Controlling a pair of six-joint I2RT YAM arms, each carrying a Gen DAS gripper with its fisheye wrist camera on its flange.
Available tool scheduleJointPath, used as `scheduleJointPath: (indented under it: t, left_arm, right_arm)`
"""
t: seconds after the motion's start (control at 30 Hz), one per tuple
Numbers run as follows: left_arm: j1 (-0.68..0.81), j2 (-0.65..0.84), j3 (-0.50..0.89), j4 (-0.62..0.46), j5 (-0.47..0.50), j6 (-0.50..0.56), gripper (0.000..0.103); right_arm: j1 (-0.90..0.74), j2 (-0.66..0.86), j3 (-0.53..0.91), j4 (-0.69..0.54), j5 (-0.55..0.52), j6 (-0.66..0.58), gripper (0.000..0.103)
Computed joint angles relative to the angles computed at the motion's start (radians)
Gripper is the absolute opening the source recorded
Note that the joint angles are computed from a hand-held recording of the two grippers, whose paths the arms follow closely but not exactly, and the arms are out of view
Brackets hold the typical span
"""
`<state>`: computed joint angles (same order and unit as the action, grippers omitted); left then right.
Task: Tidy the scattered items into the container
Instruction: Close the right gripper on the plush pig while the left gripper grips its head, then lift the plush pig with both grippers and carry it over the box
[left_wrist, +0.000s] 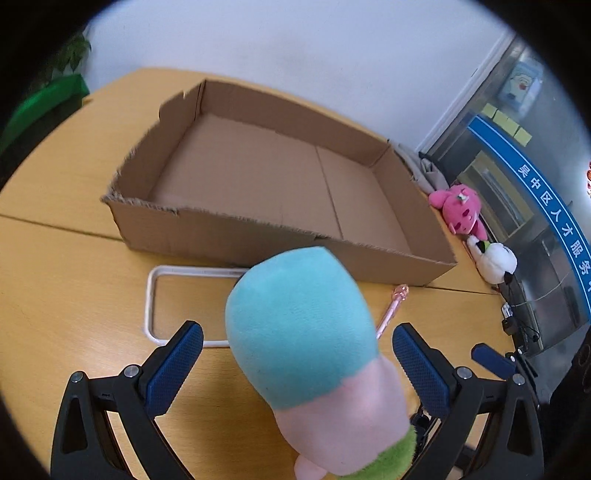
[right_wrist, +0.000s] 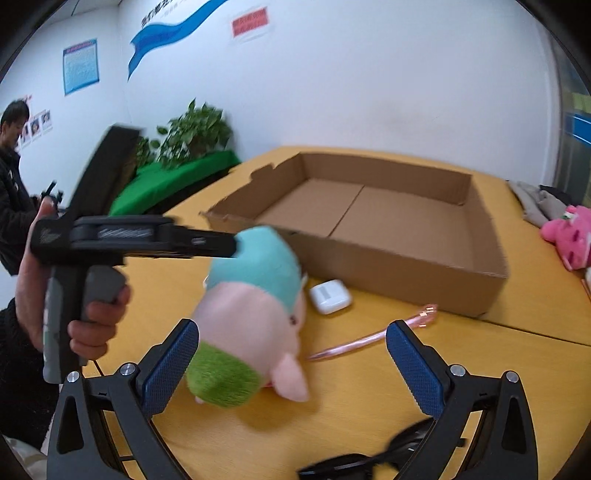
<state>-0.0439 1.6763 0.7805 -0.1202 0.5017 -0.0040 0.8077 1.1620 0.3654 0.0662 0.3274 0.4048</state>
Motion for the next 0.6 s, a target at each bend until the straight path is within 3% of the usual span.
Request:
scheduleJointPath:
  t: [0.2, 0.37, 0.47, 0.6]
  left_arm:
    - [0.008, 0.124, 0.079, -0.028, 0.06, -0.021, 0.102]
    - [0.018, 0.168, 0.12, -0.078, 0.133, 0.012, 0.086]
    - [0.007, 0.151, 0.114, -0.089, 0.118, 0.025, 0.078]
    - [0.001, 0.098, 0.091, -0.111, 0.095, 0.03, 0.07]
  right_arm:
    - [-0.06, 0.263, 0.125, 0.067, -0.121, 0.017, 0.103]
    - [-0.05, 0.432, 0.207, 0.074, -0.127, 0.016, 0.102]
    - [-0.047, 0.46, 0.202, 0.095, -0.162, 0.046, 0.09]
    - [-0.018, 0.446, 0.184, 0.101, -0.128, 0.078, 0.083]
